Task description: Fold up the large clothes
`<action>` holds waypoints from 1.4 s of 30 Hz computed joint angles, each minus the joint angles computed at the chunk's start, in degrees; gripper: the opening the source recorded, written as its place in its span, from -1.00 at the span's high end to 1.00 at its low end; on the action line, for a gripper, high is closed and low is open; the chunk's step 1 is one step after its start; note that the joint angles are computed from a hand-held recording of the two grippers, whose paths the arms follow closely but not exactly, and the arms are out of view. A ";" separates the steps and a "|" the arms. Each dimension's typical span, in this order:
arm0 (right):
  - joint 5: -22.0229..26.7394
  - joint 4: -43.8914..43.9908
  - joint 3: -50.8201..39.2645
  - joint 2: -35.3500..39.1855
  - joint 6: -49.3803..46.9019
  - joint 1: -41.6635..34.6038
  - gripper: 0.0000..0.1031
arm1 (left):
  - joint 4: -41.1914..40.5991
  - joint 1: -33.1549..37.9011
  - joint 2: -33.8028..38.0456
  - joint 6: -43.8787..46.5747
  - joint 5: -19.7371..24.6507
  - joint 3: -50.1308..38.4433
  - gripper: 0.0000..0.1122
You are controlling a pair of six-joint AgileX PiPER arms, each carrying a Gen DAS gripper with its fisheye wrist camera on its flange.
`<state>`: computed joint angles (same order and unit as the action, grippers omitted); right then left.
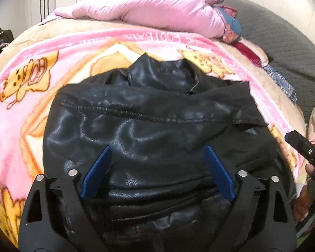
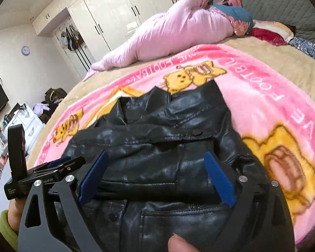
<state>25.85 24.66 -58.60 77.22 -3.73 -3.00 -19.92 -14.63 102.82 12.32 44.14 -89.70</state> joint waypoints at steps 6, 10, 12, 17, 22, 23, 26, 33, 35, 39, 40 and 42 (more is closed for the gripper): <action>0.29 -6.03 -0.69 -3.37 6.06 1.69 -0.87 | -1.14 0.25 -4.19 0.18 -0.01 0.95 -0.67; 0.92 -10.72 -0.78 -5.62 10.30 3.29 -0.88 | -1.14 0.32 -6.48 0.12 0.27 1.12 -0.67; 1.45 -13.77 -1.04 -6.28 13.00 4.22 -0.89 | -1.07 0.23 -7.94 0.11 0.01 1.58 -0.67; 3.03 -19.22 -2.09 -8.16 18.04 6.49 -0.89 | -2.32 0.44 -10.35 1.24 0.18 2.30 -0.67; 4.72 -25.39 -3.10 -9.77 23.87 8.93 -0.89 | -2.47 0.65 -12.87 1.67 0.39 3.16 -0.67; 4.91 -25.99 -3.14 -10.23 24.29 9.30 -0.89 | -2.73 0.75 -13.32 1.92 0.31 3.52 -0.67; 5.99 -27.62 -3.57 -10.84 25.69 10.12 -0.90 | -1.93 0.76 -14.46 1.36 0.34 4.12 -0.67; 7.65 -29.05 -3.88 -12.53 27.27 10.80 -0.91 | -1.67 1.45 -16.68 1.11 0.75 5.16 -0.67; 8.24 -29.47 -4.01 -13.20 27.67 11.02 -0.91 | -1.27 1.24 -17.56 1.04 0.70 5.82 -0.67; 9.63 -31.45 -4.32 -14.55 29.20 12.29 -0.91 | -1.05 0.96 -19.36 1.31 0.48 7.51 -0.67; 10.00 -31.85 -4.49 -14.78 29.54 12.54 -0.91 | -0.84 0.86 -19.78 1.28 0.51 7.83 -0.67; 10.95 -33.60 -4.72 -15.53 30.84 13.68 -0.91 | -1.09 0.90 -20.66 1.72 0.45 8.53 -0.67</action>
